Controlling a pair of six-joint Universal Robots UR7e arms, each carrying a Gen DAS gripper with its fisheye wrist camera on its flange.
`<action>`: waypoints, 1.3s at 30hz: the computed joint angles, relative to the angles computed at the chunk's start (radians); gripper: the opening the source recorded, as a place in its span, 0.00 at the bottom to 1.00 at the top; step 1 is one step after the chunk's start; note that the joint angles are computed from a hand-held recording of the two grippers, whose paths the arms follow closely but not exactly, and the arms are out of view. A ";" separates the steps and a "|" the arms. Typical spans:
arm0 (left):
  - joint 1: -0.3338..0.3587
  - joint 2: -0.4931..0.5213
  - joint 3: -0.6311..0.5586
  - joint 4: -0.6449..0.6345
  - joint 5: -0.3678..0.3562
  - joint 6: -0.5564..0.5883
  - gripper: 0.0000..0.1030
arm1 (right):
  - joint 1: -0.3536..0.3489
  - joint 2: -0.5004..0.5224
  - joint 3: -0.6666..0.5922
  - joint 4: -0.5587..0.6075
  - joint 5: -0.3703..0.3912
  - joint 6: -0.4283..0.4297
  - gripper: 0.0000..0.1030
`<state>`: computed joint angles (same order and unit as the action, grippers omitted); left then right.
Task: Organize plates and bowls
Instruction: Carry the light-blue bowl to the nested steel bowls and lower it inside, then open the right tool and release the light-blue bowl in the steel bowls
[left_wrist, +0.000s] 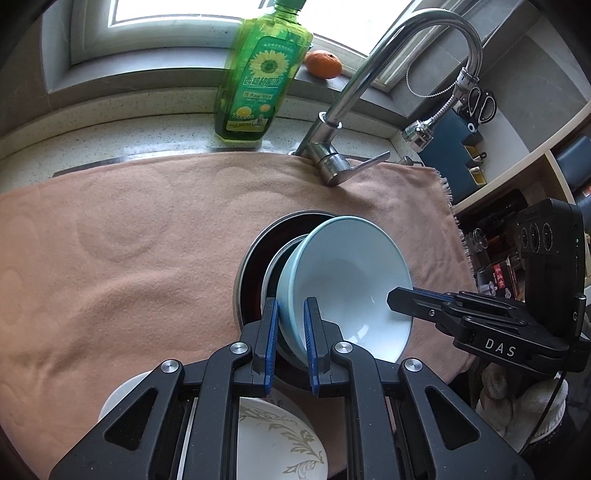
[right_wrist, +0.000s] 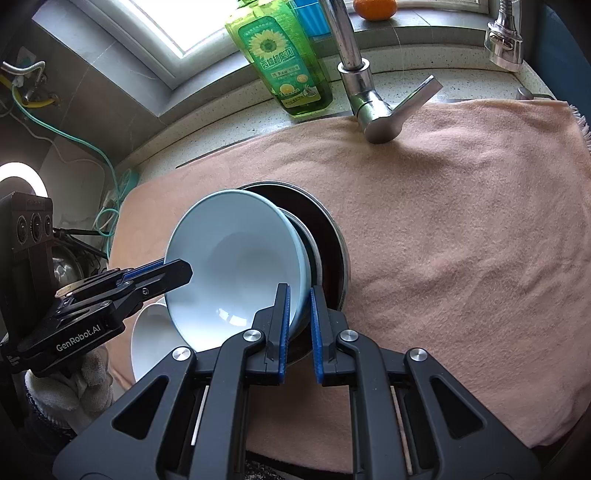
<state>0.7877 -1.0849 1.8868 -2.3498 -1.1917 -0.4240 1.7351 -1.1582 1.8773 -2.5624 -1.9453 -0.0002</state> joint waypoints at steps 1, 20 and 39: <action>0.000 0.001 -0.001 0.000 0.000 -0.001 0.12 | -0.001 0.001 -0.001 0.002 0.000 0.001 0.10; -0.001 -0.006 0.000 0.003 0.026 -0.005 0.13 | 0.007 -0.006 0.012 -0.062 -0.027 -0.020 0.54; 0.038 -0.054 0.030 -0.002 0.055 -0.090 0.43 | -0.057 -0.072 0.068 -0.120 0.050 0.025 0.78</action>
